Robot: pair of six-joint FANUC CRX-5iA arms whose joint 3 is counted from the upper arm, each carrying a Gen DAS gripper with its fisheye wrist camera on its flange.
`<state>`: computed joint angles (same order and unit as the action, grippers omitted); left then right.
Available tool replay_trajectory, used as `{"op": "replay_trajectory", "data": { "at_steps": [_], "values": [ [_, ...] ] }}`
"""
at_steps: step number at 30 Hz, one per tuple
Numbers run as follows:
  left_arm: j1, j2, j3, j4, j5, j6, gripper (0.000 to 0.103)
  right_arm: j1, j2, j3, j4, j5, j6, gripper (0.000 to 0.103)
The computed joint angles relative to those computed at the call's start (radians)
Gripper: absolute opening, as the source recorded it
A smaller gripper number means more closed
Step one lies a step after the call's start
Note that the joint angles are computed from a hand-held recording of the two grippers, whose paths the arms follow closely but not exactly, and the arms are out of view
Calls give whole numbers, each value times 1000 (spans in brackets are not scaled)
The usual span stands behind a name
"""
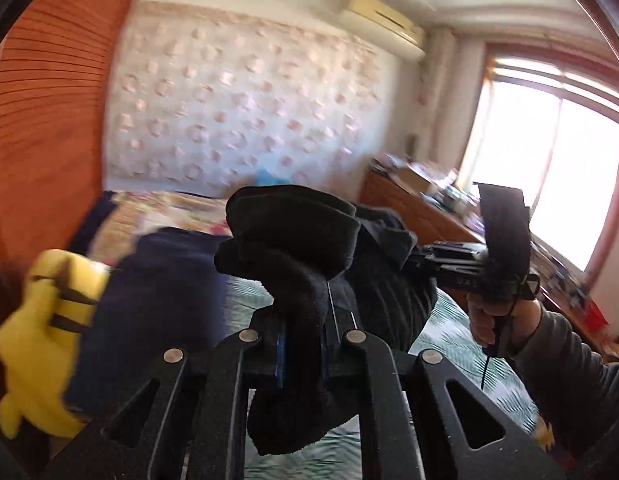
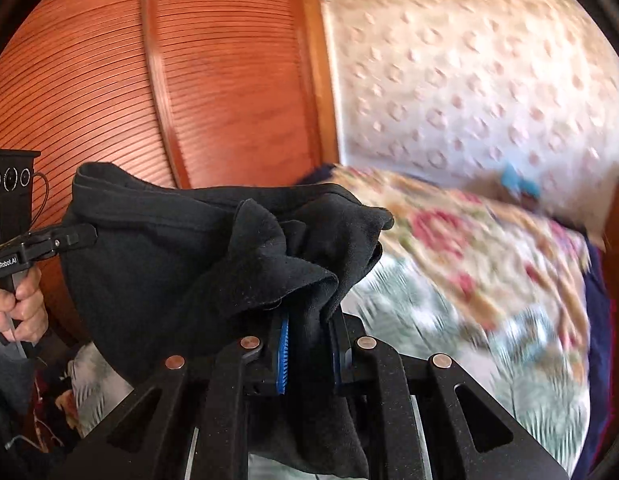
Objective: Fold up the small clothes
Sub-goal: 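Lift the folded shirt with both tools and carry it toward the navy stack, then lower the folded shirt onto the navy stack and open both tools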
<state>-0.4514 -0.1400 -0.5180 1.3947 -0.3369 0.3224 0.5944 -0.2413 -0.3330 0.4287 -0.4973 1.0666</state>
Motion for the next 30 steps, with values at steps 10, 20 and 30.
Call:
{"op": "replay_trajectory", "data": {
  "at_steps": [10,20,30],
  "values": [
    [65,41,-83,178,81,-41,12,47,504,539,71,-132,214,14],
    [146,91,-92,22,22,122,12,23,836,976,-82,-285,400,13],
    [128,37,-130,4,77,144,21,4,911,1037,117,-253,1,46]
  ]
}}
